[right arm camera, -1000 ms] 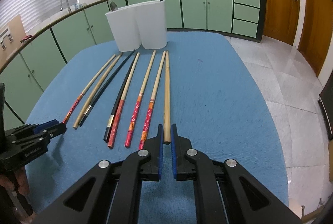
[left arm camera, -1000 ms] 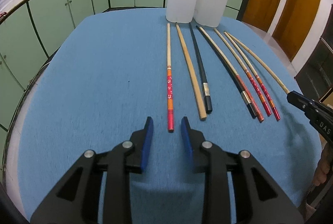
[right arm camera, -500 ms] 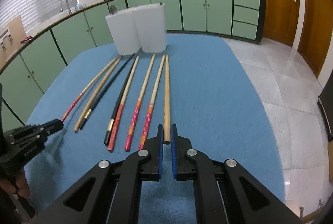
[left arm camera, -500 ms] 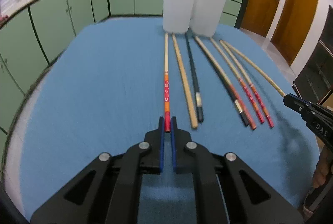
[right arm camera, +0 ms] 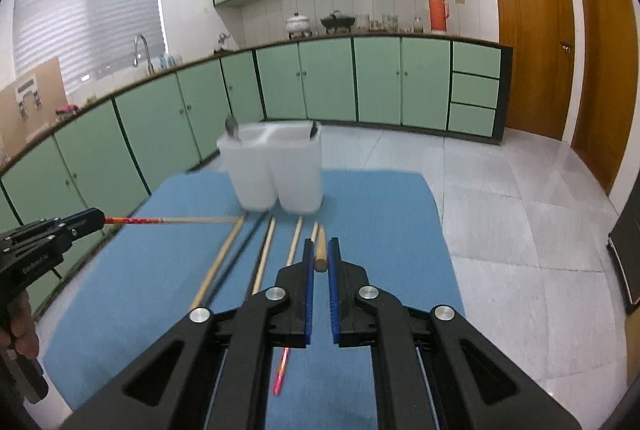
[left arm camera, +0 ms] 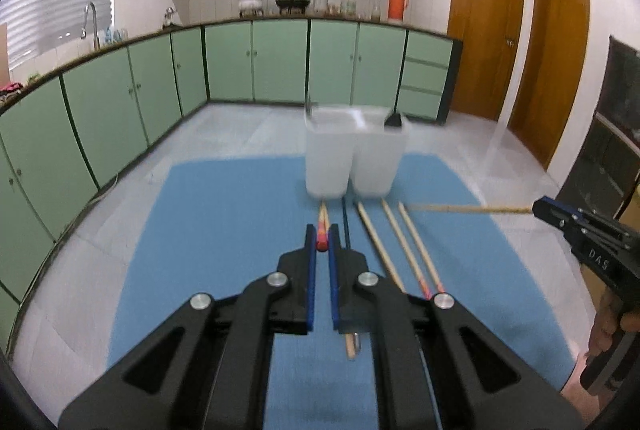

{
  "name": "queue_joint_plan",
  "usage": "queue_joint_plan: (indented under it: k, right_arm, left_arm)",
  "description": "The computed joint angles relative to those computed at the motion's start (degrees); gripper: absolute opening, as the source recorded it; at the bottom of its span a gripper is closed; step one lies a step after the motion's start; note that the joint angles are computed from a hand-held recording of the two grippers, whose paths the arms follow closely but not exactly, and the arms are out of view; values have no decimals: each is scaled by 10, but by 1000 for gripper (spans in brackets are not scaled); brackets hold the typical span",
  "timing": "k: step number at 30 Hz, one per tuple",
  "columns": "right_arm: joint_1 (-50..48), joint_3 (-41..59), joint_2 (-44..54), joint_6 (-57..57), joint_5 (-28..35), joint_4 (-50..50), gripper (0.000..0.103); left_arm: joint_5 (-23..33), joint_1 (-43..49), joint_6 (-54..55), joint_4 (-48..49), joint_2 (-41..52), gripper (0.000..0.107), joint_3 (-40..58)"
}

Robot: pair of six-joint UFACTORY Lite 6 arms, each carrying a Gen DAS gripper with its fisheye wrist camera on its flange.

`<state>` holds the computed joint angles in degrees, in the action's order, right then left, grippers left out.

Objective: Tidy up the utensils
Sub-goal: 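Drop the red-patterned chopstick into the holder with the left tool while the right drops the wooden one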

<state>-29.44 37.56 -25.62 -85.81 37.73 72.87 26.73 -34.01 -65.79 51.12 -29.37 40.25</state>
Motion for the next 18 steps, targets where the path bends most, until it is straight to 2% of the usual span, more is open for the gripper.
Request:
queue_joint_plan:
  k: [10,18]
  right_arm:
    - [41,174,110,99,-7,-42,6]
    - [63,260,152,138,-3,-88,6]
  left_arm:
    - [-4,37,37,-26,131,5,185]
    - [-10,52,89,-62,157,5,246]
